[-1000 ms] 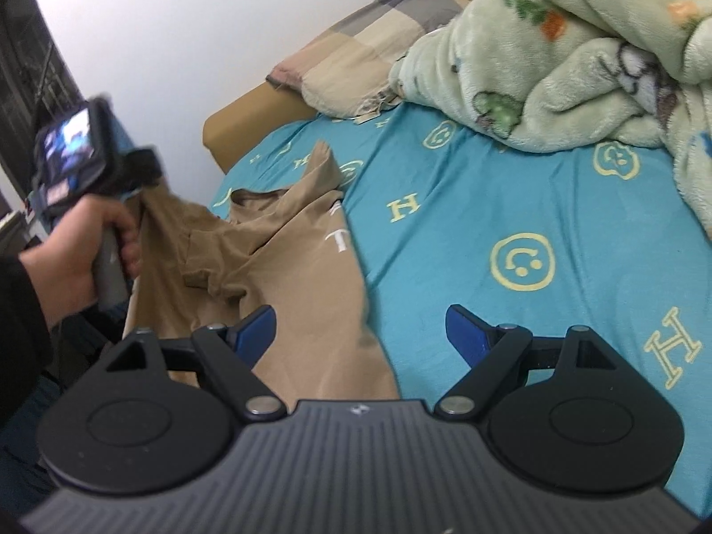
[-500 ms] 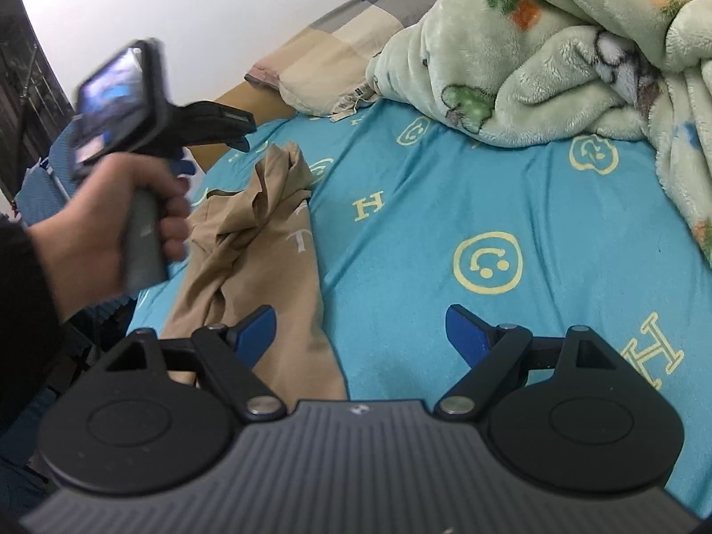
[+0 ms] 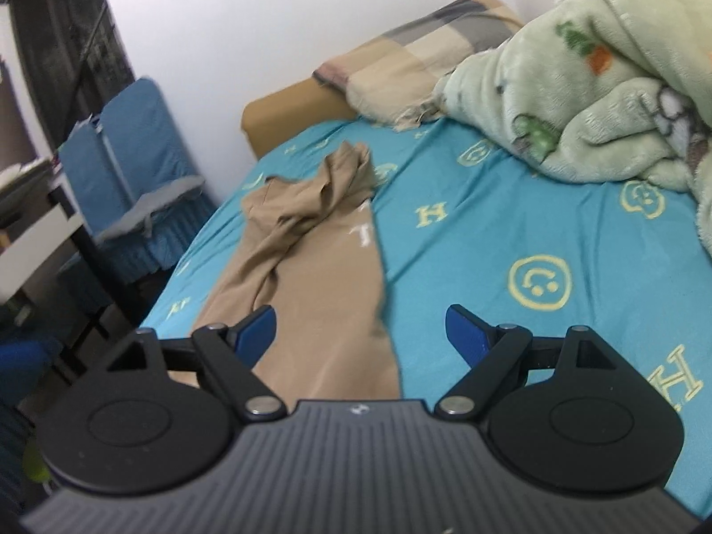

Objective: Fold clothes

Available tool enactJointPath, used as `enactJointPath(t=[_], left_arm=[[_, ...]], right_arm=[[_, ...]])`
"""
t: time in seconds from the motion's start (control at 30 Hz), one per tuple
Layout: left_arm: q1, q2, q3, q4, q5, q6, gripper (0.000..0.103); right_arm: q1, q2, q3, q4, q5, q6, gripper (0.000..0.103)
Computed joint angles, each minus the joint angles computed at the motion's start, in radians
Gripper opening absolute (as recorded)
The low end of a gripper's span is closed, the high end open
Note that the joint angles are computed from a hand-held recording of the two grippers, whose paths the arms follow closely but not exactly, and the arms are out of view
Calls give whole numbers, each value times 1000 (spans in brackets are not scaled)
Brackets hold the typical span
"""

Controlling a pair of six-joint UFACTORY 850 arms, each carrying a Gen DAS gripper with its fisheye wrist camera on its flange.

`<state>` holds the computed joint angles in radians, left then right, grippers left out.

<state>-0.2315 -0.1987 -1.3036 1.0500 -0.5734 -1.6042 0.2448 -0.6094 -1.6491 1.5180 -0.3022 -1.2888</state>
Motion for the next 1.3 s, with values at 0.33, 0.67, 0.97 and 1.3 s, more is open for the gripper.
enactJointPath(t=[0.33, 0.67, 0.97, 1.3], left_arm=[[36, 209, 219, 90, 8, -188, 84], [169, 218, 260, 172, 130, -433, 83], [229, 262, 322, 269, 133, -667, 84], [201, 239, 310, 317, 160, -678, 84]], right_arm=[[-3, 49, 52, -254, -274, 231, 75], [128, 40, 41, -316, -540, -30, 64], [254, -44, -33, -465, -448, 8, 48], [174, 202, 214, -90, -330, -281, 4]])
